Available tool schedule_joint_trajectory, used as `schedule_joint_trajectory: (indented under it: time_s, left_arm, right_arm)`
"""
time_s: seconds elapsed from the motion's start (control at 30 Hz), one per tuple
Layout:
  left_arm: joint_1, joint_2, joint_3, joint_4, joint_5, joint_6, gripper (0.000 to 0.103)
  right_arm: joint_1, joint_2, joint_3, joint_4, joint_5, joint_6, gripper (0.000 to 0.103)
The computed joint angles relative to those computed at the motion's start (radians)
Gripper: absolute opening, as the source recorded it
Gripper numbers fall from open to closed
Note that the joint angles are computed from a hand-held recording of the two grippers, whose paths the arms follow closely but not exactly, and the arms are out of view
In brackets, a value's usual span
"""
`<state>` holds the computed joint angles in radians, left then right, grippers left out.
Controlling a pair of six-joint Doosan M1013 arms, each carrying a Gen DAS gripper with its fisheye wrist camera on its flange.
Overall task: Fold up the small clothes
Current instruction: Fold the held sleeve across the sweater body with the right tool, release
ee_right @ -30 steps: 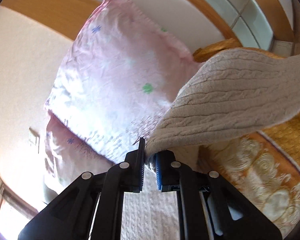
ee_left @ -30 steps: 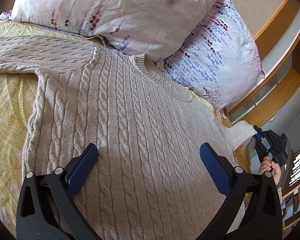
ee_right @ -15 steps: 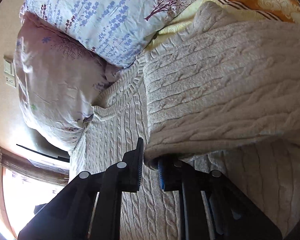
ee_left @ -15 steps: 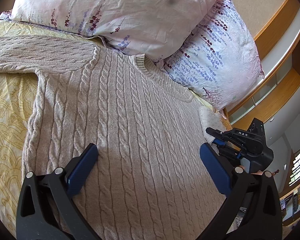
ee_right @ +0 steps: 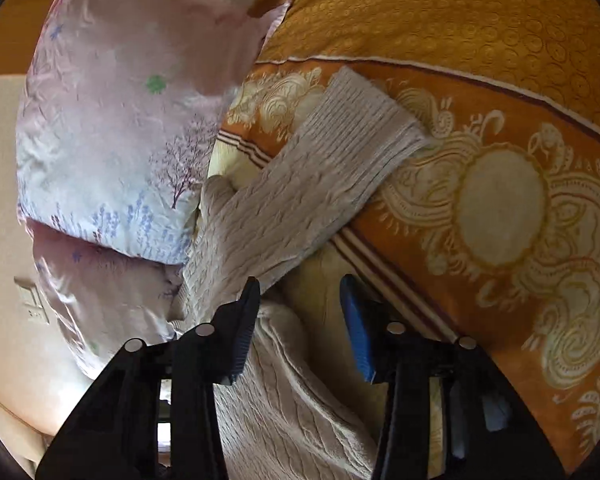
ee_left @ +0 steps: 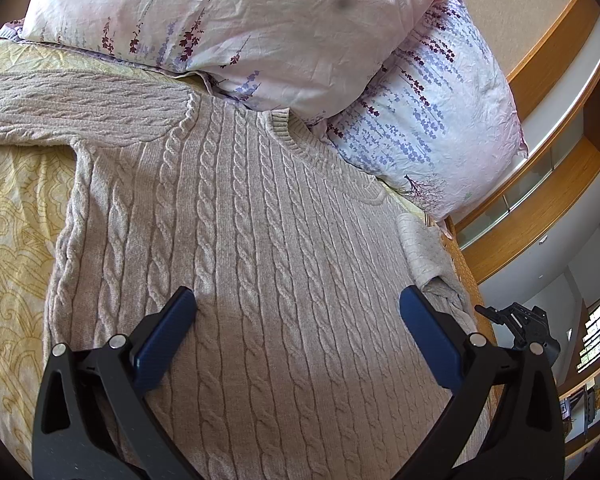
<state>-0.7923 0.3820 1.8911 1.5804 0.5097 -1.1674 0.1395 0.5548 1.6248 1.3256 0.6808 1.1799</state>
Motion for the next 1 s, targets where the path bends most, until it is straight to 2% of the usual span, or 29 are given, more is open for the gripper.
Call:
schedule_joint_trajectory:
  time_s: [0.23,0.33,0.37,0.4,0.47,0.53,0.63,0.73,0.9,1.0]
  left_arm:
    - [0.0,0.001,0.001,0.002,0.0,-0.002,0.101]
    - [0.0,0.001,0.001,0.005,0.0,-0.005,0.101]
    - [0.0,0.001,0.001,0.005,0.0,-0.006,0.101]
    - [0.0,0.001,0.001,0.006,0.0,-0.007,0.101]
    - [0.0,0.002,0.001,0.008,0.0,-0.009,0.101]
    - [0.0,0.001,0.002,0.015,0.0,-0.017,0.101]
    - [-0.001,0.0,0.006,0.034,0.002,-0.04,0.101]
    - [-0.003,0.0,0.007,0.044,0.005,-0.053,0.101]
    - [-0.005,0.001,0.009,0.05,0.009,-0.064,0.101]
    - [-0.006,0.002,0.008,0.054,0.009,-0.069,0.101]
  right_arm:
    - [0.001,-0.006,-0.002,-0.03,-0.178,0.101,0.033]
    - [0.004,-0.001,-0.008,-0.058,-0.235,0.127,0.022]
    - [0.007,0.002,-0.015,-0.104,-0.249,0.158,0.014]
    - [0.008,0.005,-0.021,-0.128,-0.254,0.171,0.012]
    - [0.009,0.006,-0.023,-0.085,-0.257,0.12,0.011]
    - [0.01,-0.005,-0.009,0.077,-0.253,-0.055,0.011]
    - [0.014,-0.015,-0.01,0.306,-0.174,-0.306,0.011]
    - [0.031,-0.013,-0.035,0.425,-0.039,-0.461,0.011]
    - [0.089,0.024,-0.112,0.456,0.188,-0.565,0.011]
    - [0.139,0.073,-0.181,0.377,0.272,-0.529,0.011]
